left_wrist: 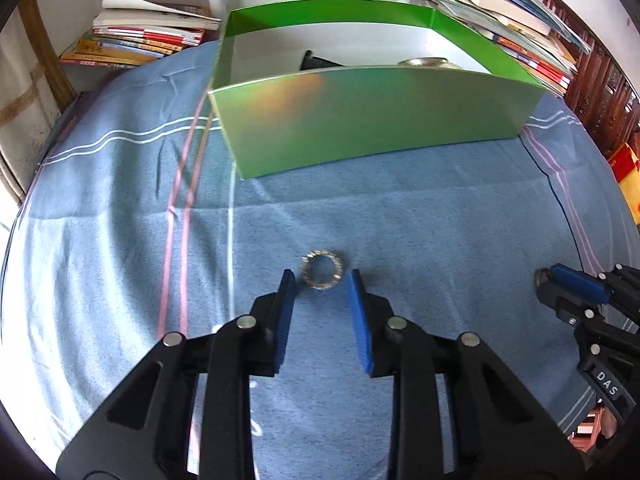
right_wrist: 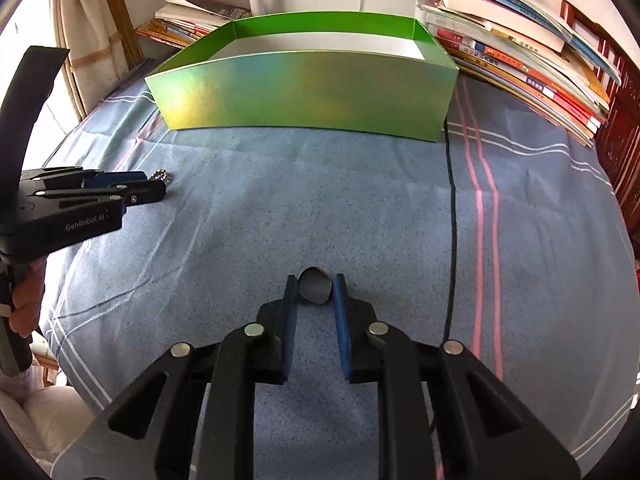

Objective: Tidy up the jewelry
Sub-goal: 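Move the left gripper to the rhinestone ring while the right gripper approaches the small dark ring, then grasp the rhinestone ring with the left gripper while the right gripper grasps the dark ring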

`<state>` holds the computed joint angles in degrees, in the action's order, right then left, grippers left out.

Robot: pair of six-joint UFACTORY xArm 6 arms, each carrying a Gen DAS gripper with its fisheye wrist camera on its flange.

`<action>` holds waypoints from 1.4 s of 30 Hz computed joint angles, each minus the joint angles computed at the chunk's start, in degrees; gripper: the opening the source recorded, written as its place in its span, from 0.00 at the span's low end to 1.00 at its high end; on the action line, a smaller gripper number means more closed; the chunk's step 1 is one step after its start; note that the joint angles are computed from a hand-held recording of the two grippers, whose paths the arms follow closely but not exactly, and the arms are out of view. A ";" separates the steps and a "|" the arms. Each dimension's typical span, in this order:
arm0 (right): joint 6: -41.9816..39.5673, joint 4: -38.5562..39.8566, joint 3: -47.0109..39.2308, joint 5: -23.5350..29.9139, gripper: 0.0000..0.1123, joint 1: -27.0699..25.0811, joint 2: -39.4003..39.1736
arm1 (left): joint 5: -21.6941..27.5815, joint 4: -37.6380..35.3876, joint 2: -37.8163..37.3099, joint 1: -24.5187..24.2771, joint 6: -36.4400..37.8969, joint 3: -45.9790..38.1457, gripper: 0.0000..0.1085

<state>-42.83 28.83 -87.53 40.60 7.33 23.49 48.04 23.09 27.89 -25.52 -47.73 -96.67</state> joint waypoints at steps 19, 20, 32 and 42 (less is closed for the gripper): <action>2.76 -3.49 1.94 -3.64 0.34 1.39 -0.87 | 0.32 -1.17 1.12 -0.02 2.07 -1.46 0.43; 2.85 -3.74 1.92 -3.74 0.34 1.46 -0.84 | 0.34 -1.09 1.43 -0.11 2.17 -1.84 0.43; 2.95 -1.67 -0.52 -2.68 0.17 0.96 0.81 | -0.50 -2.08 2.06 -0.23 3.31 -2.56 0.35; 2.52 -2.74 0.76 -3.67 0.44 1.04 -0.20 | -2.11 -3.99 1.42 -0.31 4.49 -1.36 0.35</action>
<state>-40.30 26.09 -86.77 36.93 8.37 23.30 45.93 19.10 29.31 -25.83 -43.23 -98.02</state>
